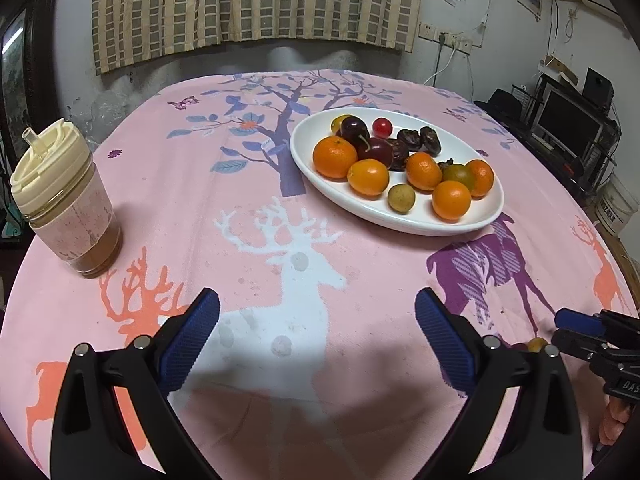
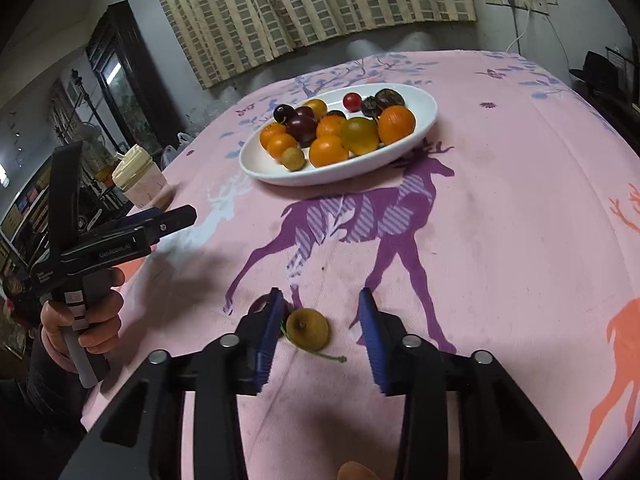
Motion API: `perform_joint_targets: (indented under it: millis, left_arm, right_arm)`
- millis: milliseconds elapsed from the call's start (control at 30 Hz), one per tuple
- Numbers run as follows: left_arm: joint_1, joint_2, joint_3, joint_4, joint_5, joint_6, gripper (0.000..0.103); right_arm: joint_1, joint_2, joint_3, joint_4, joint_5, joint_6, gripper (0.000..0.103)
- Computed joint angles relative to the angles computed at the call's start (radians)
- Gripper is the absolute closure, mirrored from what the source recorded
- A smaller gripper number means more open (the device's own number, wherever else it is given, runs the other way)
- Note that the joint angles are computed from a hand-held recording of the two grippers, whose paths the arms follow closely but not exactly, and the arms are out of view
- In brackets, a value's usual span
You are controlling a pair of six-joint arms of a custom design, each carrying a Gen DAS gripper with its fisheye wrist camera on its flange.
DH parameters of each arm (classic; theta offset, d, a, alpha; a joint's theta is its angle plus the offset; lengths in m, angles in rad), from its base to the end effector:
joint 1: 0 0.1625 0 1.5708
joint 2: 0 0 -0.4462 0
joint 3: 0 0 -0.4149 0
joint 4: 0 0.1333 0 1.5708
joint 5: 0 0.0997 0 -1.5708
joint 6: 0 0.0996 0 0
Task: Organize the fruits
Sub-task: 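Grasp small yellow fruit with right tool while left tool approaches last dark cherry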
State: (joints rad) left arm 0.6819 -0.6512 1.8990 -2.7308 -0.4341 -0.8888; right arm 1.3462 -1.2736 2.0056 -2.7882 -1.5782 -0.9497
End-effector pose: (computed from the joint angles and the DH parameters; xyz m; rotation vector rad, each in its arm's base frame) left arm -0.3111 -0.5406 -0.0110 0.0608 2.1626 -1.0124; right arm 0.0014 -0.5890 0.2703 0.9944 -2.6288 0.5735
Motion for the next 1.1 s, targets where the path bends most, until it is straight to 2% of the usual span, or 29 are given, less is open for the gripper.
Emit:
perform_joint_targets:
  millis: [233,333,433,600,700,800,933,1100]
  left_arm:
    - [-0.006,-0.006,0.008,-0.028,-0.001,0.008,0.007]
    - [-0.005,-0.011,0.014,-0.051,-0.018,0.011,0.007]
    - [-0.005,-0.012,0.017,-0.06,-0.02,0.014,0.007]
    - [-0.006,-0.005,0.012,-0.061,-0.024,0.026,0.007]
    - [-0.007,0.001,0.007,-0.053,-0.02,0.032,0.007]
    - [-0.01,0.022,0.004,-0.152,-0.059,0.147,0.007]
    - [-0.024,0.077,-0.032,-0.189,-0.079,0.302,0.007]
    - [-0.017,0.089,-0.041,-0.218,-0.131,0.344,0.007]
  right_arm:
    - [0.03,0.018,0.012,-0.011,-0.091,-0.02,0.065]
    - [0.036,0.036,0.001,-0.019,-0.133,0.009,0.069]
    - [0.028,0.036,-0.016,0.016,-0.118,0.037,0.073]
    - [0.032,0.046,-0.027,0.02,-0.115,0.036,0.075]
    - [0.019,0.041,-0.051,0.058,-0.056,0.056,0.084]
    - [0.002,0.04,-0.074,0.075,0.011,0.07,0.088]
    - [-0.01,0.046,-0.093,0.115,0.029,0.086,0.085]
    - [0.006,0.038,-0.077,0.044,0.021,0.041,0.081]
